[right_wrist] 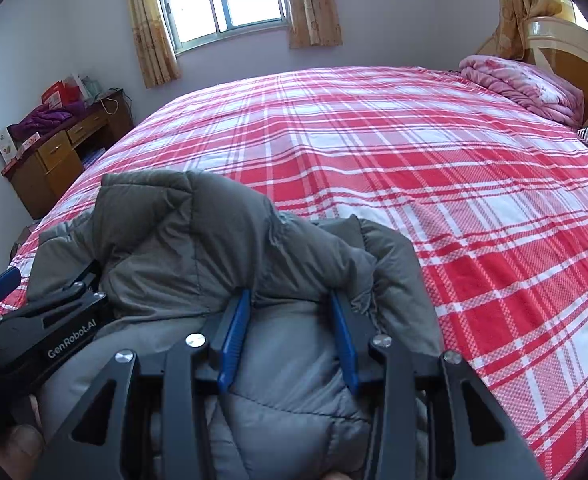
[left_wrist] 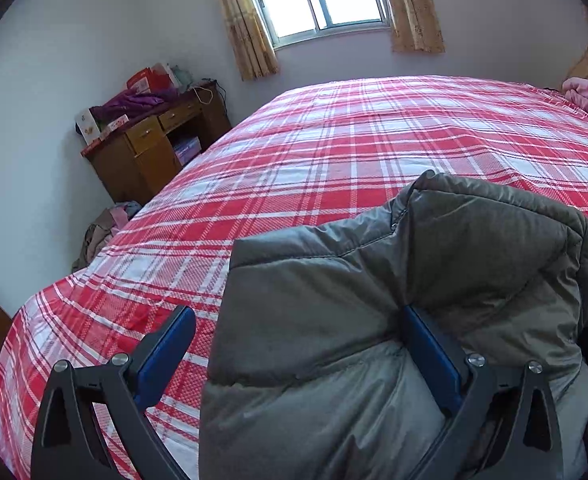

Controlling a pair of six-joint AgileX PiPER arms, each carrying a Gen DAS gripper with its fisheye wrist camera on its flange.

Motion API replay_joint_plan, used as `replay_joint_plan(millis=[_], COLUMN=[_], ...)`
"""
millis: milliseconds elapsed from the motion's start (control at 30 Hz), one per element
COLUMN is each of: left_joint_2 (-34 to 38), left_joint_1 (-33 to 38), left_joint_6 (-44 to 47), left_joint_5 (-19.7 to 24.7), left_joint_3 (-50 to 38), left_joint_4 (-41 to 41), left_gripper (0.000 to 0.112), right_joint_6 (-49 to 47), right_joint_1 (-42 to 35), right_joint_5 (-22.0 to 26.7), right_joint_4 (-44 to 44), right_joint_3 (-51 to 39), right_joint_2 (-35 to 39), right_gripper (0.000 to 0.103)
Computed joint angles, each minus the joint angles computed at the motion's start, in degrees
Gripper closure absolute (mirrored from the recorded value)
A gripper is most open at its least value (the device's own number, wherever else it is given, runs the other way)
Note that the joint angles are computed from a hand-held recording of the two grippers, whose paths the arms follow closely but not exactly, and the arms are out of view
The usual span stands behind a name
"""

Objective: Fold large clothes

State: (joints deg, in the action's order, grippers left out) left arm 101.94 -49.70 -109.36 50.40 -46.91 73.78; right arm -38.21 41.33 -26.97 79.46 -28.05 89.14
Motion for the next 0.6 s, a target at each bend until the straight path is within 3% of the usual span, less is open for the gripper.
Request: replay_joint_plan(millis=[333,600], left_joint_2=[-0.2,0.5], left_joint_1=[2.5,3.1], left_joint_6=[1.9,3.4], left_joint_5=[-4.5,-5.2], left_joint_3=[0.2,-0.6], left_joint_4=[-1.3,-2.5], left_gripper=[0.010,0.010], right_joint_6=[-0.8,-2.8], right_joint_1=[-0.6,-0.8], right_joint_5=[0.9,1.3], right_joint_4=[0.5,2.5], right_joint_3=[-0.8,-1.6], right_joint_2=[1.6,2.5], right_gripper=[0.060,0.060])
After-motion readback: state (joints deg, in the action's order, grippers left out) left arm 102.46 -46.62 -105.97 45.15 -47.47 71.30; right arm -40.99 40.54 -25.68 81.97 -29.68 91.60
